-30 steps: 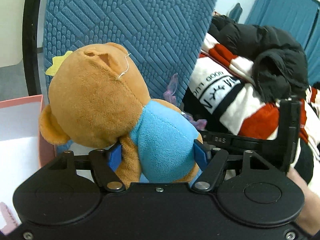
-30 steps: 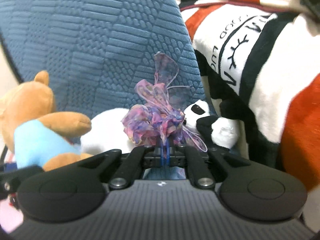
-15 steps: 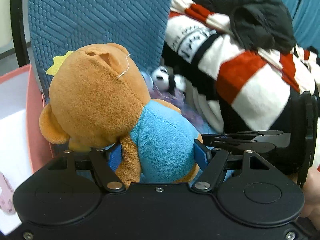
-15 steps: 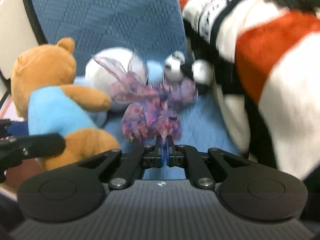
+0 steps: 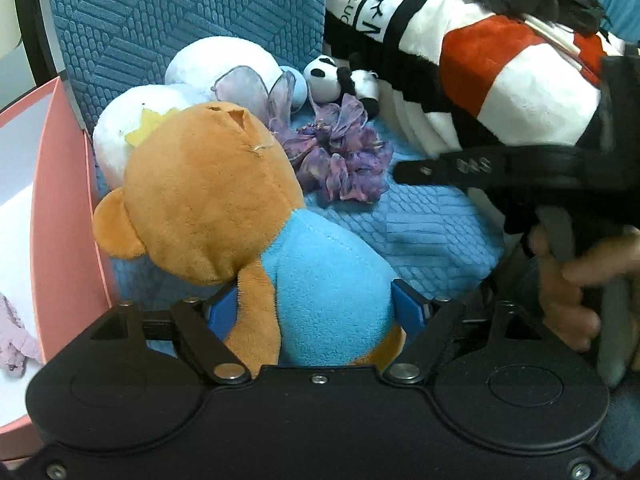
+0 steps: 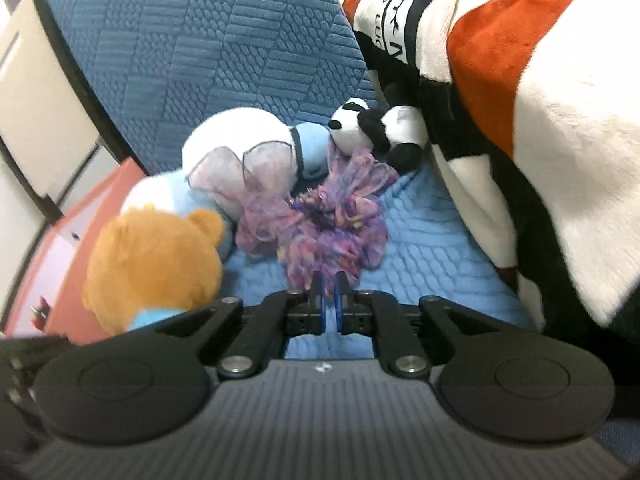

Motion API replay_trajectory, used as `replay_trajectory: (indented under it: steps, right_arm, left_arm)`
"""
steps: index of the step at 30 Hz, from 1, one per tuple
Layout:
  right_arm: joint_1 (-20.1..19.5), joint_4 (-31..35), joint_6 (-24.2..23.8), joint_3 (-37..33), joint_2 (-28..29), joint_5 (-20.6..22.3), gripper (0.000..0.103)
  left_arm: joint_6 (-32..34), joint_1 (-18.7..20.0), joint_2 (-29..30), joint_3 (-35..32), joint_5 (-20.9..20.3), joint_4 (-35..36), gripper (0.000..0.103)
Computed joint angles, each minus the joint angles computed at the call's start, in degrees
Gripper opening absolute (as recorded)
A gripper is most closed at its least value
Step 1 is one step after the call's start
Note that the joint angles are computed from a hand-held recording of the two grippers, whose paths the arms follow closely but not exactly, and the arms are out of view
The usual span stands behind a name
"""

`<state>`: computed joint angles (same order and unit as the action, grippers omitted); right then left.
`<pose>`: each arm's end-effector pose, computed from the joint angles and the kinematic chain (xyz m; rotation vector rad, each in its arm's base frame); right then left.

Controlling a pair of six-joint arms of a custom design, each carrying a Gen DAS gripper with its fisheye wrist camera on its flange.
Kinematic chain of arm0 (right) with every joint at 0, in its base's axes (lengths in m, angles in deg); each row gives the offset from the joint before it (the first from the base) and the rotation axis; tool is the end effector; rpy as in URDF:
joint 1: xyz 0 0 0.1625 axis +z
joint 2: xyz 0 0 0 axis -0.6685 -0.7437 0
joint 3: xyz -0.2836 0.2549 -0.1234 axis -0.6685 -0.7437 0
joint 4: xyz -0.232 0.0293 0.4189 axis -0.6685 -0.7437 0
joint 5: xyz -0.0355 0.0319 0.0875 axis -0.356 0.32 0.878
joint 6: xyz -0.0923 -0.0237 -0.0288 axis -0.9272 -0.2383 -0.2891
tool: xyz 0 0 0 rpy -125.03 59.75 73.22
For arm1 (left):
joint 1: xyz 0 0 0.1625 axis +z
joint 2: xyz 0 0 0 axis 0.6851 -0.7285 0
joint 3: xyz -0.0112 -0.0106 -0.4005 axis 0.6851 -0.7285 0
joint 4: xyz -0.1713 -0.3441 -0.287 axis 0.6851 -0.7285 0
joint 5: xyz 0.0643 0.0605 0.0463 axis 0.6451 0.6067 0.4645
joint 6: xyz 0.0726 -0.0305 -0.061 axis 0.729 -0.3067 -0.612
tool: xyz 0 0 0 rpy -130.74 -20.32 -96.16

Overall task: Organize objects
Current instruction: 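Lift purple scrunchie with right gripper while left gripper closes on teddy bear, then lift teddy bear with left gripper while right gripper lifts scrunchie off seat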

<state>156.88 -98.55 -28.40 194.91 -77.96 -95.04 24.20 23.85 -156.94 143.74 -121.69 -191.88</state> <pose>0.3173 -0.5249 0.1626 -0.1054 -2.4427 1.2014 -0.1127 -0.6628 0.2381 1.8013 2.3319 0.1431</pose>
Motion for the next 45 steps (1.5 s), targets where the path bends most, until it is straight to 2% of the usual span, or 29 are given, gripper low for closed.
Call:
replay_trajectory:
  steps: [1, 2, 3, 4, 5, 7, 12, 19, 23, 26, 29, 30, 31, 33, 40, 45]
  right_arm:
    - [-0.4, -0.4, -0.3, -0.3, 0.3, 0.3, 0.03]
    - [-0.7, -0.7, -0.9, -0.8, 0.7, 0.3, 0.04]
    - [-0.9, -1.6, -1.7, -1.0, 1.0, 0.4, 0.057]
    - [-1.0, -3.1, -2.9, -1.2, 1.4, 0.7, 0.068]
    - [-1.2, -4.5, -4.2, -1.4, 1.8, 1.1, 0.07]
    - [-1.9, -5.5, -5.4, -2.0, 2.4, 1.7, 0.082]
    - [-3.8, -1.1, -7.2, -5.2, 4.4, 2.0, 0.084]
    - [-5.1, 3.7, -14.2, -10.3, 8.3, 1.1, 0.084]
    - [-5.1, 4.4, -18.6, -12.9, 10.8, -1.0, 0.083]
    - [-4.3, 3.2, -22.6, -13.7, 12.3, -4.1, 0.073]
    - [-3.8, 2.1, -24.3, -13.6, 12.6, -5.8, 0.05]
    - [-3.7, 2.2, -24.0, -13.4, 12.4, -5.8, 0.033]
    - [-3.6, 2.5, -23.4, -13.3, 12.1, -5.9, 0.023]
    - [-3.4, 3.3, -22.0, -13.3, 11.8, -6.3, 0.017]
    - [-1.9, 3.8, -18.0, -10.6, 9.2, -5.8, 0.012]
    - [-0.7, 7.0, -11.7, -7.7, 5.9, -4.5, 0.012]
  left_arm:
    - [0.0, 0.1, -0.1, -0.1, -0.2, 0.0, 0.08]
    - [-0.3, 0.2, -0.2, 0.0, -0.2, -0.4, 0.083]
    - [-0.9, 0.3, -0.1, 0.0, -0.2, -0.4, 0.084]
    - [-1.5, 0.5, -0.2, -0.2, -0.2, -0.1, 0.085]
    - [-2.0, 0.6, -0.3, -0.2, -0.3, 0.0, 0.086]
    - [-3.0, 0.8, -0.7, 0.1, -0.8, -0.5, 0.089]
    - [-7.4, 1.2, -0.8, -0.1, -1.8, -0.5, 0.09]
    - [-12.2, 1.4, 0.4, -1.0, -1.3, 0.1, 0.091]
    - [-12.8, 1.3, 0.5, -0.6, -0.6, -0.6, 0.092]
    - [-12.8, 1.2, 0.5, -0.4, -0.5, -0.9, 0.092]
    - [-12.8, 1.2, 0.5, -0.4, -0.4, -1.0, 0.092]
    - [-12.9, 1.2, 0.6, -0.5, -0.5, -0.8, 0.092]
    - [-13.0, 1.2, 0.6, -0.6, -0.5, -0.8, 0.092]
    - [-13.2, 1.3, 0.7, -0.7, -0.5, -0.8, 0.092]
    - [-14.7, 1.4, 1.4, -1.4, -0.7, -0.5, 0.092]
    - [-15.7, 1.6, 1.9, -1.9, -0.9, -0.3, 0.092]
